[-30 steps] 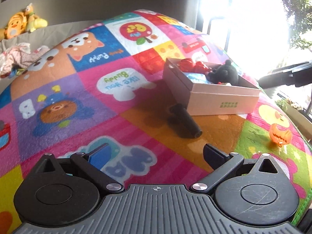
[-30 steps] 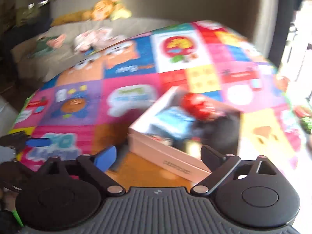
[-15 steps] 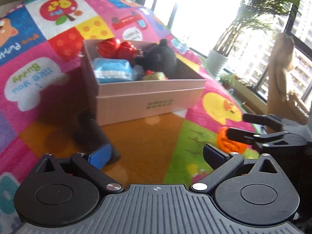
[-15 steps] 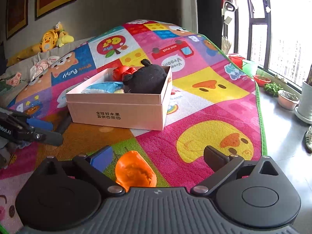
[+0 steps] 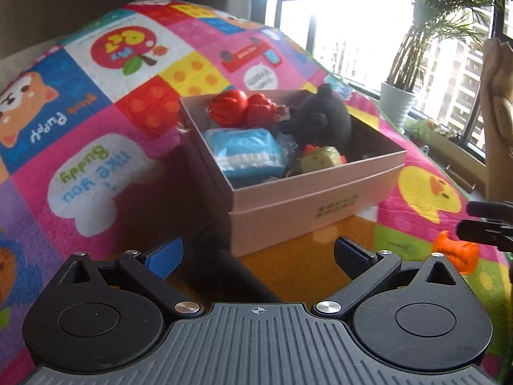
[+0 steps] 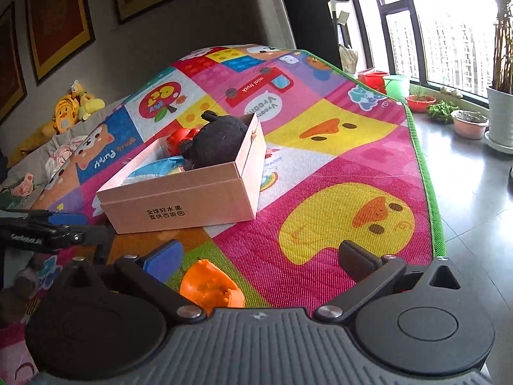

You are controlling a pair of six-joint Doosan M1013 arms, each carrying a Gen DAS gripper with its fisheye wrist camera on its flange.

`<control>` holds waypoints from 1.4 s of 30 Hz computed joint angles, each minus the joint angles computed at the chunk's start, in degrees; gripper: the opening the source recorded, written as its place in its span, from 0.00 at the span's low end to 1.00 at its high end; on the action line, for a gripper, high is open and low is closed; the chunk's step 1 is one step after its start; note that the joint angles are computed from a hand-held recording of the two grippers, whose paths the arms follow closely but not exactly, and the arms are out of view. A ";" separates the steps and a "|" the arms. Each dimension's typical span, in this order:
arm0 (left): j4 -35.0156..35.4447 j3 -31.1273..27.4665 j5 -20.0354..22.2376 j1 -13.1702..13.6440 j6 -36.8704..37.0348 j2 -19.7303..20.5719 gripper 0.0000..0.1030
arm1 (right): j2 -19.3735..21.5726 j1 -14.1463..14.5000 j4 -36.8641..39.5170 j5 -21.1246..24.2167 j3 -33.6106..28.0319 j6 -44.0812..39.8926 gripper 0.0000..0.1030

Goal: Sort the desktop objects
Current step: 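Move the right gripper down to the orange cup toy on the mat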

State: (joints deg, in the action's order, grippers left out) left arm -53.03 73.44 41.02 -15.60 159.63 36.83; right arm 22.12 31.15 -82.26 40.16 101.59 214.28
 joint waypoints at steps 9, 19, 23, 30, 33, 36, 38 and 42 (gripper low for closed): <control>-3.16 -2.13 19.02 3.30 -0.51 1.66 1.00 | 0.01 -0.33 1.51 -0.81 -0.14 -0.78 1.00; -7.21 10.84 9.89 3.19 8.72 -6.10 1.00 | 0.22 0.00 2.99 0.10 -0.67 -3.02 1.00; -5.94 12.91 1.98 1.84 4.33 -7.81 1.00 | -0.42 -0.03 5.02 -2.61 -0.24 -3.25 1.00; -4.91 16.90 -4.28 -0.40 6.64 -10.13 1.00 | -0.06 0.25 8.12 -3.76 -0.70 -5.62 1.00; -2.75 17.51 -7.99 -1.74 4.76 -10.29 1.00 | 0.08 0.19 7.98 -3.37 -0.82 -4.21 1.00; -0.85 17.58 -10.94 -2.75 2.38 -10.04 0.99 | 0.22 0.36 7.80 -2.39 -0.93 -3.39 1.00; -1.34 17.89 -12.51 -3.06 3.18 -10.05 0.96 | 0.18 0.40 7.36 -2.27 -0.78 -2.85 1.00; -0.70 18.42 -15.38 -3.47 3.78 -10.16 0.84 | 0.21 0.30 7.79 -2.68 -0.84 -3.45 1.00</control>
